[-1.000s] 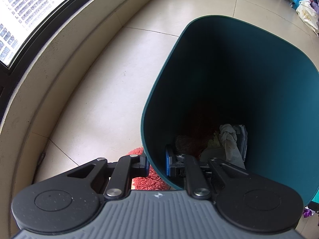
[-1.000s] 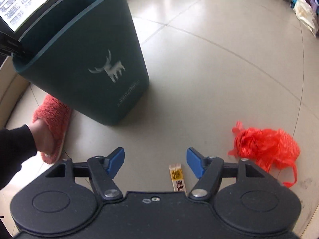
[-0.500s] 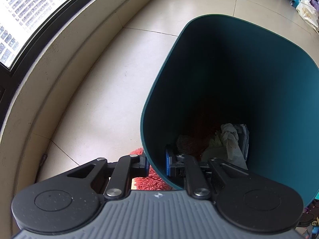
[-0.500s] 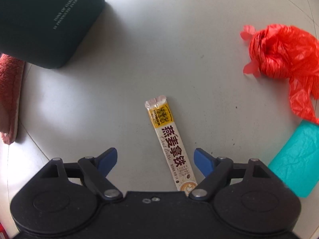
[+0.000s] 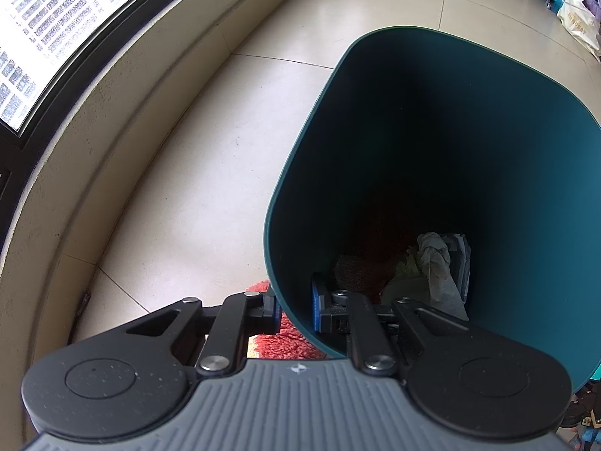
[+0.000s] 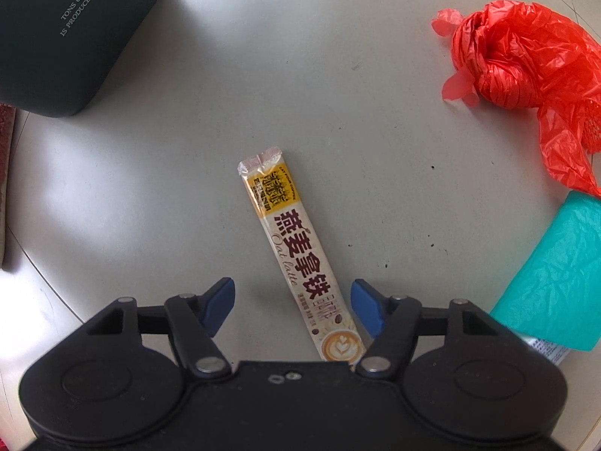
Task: Collect trash
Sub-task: 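Reach the right tool down and grasp the oat latte stick, then lift the oat latte stick into the teal bin and release it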
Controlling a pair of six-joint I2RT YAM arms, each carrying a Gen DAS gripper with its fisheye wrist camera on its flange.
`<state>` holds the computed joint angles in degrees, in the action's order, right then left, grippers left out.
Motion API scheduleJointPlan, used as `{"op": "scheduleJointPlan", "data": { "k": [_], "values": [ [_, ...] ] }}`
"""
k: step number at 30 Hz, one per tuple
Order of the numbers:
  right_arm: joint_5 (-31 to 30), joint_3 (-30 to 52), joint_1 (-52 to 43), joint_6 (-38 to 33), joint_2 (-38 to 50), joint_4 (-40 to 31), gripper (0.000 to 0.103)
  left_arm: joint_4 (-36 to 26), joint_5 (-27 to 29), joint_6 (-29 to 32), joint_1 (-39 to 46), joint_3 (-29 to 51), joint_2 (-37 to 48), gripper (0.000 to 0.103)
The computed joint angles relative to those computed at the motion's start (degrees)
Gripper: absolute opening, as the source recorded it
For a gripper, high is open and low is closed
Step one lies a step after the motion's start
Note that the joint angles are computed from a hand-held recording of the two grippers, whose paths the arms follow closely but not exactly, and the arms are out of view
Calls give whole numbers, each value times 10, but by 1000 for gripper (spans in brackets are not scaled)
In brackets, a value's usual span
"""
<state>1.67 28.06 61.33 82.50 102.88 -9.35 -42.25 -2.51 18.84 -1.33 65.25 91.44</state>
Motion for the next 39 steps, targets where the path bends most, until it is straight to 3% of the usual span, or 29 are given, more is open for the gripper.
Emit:
{"op": "scheduleJointPlan", "data": {
  "k": [3, 5, 12, 20, 27, 31, 39],
  "values": [
    [-12, 2, -22, -12, -9, -8, 45, -1, 0, 0, 1, 2, 1, 13],
    [-18, 9, -24, -3, -6, -15, 26, -4, 2, 0, 2, 5, 3, 13],
    [-11, 93, -17, -7, -1, -127, 23, -12, 7, 1, 7, 16, 7, 13],
    [57, 186, 7, -9, -159, -307, 22, -20, 12, 2, 10, 23, 10, 13],
    [170, 365, -11, -68, -216, -456, 22, -24, 13, 2, 12, 28, 11, 13],
    [223, 508, -19, -123, -190, -541, 22, -30, 16, 3, 13, 34, 14, 13],
    [226, 687, -89, -253, -88, -526, 22, -33, 18, 4, 14, 38, 16, 13]
  ]
}}
